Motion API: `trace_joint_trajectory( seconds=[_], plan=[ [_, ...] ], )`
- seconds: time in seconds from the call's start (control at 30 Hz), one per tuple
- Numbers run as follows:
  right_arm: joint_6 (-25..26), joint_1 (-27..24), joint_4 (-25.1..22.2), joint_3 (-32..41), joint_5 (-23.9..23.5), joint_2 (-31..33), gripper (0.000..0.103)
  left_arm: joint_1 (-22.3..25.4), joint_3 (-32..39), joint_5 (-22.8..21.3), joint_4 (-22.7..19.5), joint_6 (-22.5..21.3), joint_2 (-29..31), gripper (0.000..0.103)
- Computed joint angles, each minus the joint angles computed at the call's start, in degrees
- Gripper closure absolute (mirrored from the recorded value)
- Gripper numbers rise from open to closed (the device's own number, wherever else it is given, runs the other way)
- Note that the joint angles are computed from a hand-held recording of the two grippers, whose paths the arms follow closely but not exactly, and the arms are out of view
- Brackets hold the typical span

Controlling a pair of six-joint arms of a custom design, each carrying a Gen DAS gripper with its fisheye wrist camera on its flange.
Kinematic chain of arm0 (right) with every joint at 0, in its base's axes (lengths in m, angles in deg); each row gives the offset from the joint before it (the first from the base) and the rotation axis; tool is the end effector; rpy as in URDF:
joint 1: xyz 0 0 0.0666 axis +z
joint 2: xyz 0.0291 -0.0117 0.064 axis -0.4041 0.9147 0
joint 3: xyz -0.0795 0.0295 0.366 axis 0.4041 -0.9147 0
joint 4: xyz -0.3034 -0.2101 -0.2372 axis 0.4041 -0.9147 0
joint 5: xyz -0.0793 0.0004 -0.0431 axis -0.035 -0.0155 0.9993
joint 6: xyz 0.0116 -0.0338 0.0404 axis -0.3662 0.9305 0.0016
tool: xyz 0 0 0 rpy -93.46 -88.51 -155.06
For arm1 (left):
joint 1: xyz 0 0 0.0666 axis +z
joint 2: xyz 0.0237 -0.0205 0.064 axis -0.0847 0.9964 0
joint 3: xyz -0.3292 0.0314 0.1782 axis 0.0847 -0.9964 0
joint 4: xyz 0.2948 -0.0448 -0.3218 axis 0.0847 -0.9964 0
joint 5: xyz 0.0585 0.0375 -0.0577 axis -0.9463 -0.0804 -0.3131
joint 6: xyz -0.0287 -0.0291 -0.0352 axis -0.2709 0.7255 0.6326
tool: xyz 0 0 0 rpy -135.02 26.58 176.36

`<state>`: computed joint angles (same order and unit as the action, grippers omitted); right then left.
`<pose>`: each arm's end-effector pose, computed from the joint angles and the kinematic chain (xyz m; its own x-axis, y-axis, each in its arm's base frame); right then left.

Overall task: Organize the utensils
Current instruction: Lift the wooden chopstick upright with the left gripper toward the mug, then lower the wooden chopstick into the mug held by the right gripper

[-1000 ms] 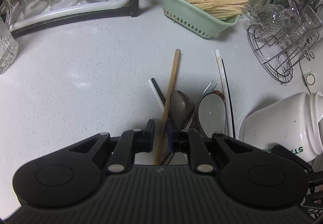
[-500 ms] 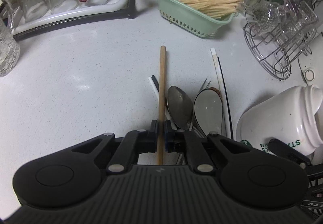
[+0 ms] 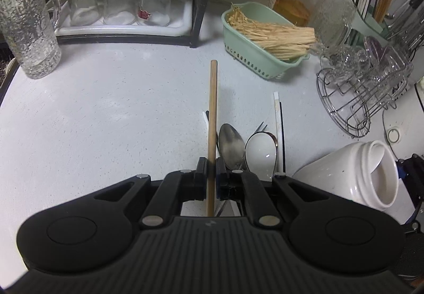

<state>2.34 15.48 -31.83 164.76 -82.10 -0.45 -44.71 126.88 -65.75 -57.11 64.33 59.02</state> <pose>0.3485 0.2803 0.5562 -0.5101 -0.4861 -0.7095 -0.6052 0.7891 -0.1055 0.3649 -0.2912 0.5540 -0.8031 -0.3201 -0.5025 -0.2343 0.9451 -0.2277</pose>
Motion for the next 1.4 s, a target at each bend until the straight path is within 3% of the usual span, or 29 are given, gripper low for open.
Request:
trace_joint_trajectory(
  seconds=[0.2,0.6,1.17,1.4],
  plan=[
    [1.45,-0.29,0.58,-0.7,-1.5,-0.63,0.012,-1.46,1.07,-2.34,0.89,2.63,-0.02,0.096],
    [3.22,-0.7,1.5,-1.31,-3.55,-1.09,0.012,-3.52,14.25,-7.69,2.63,-1.63,5.57,0.096],
    [3.17,-0.53,3.07,-2.56,-3.51,-1.92,0.012,-3.56,37.14,-1.26,5.84,-14.46,22.07,0.096],
    [3.05,-0.68,3.76,-3.14,-3.93,-2.36,0.012,-3.49,36.41,0.58,6.0,-14.67,22.97,0.096]
  ],
)
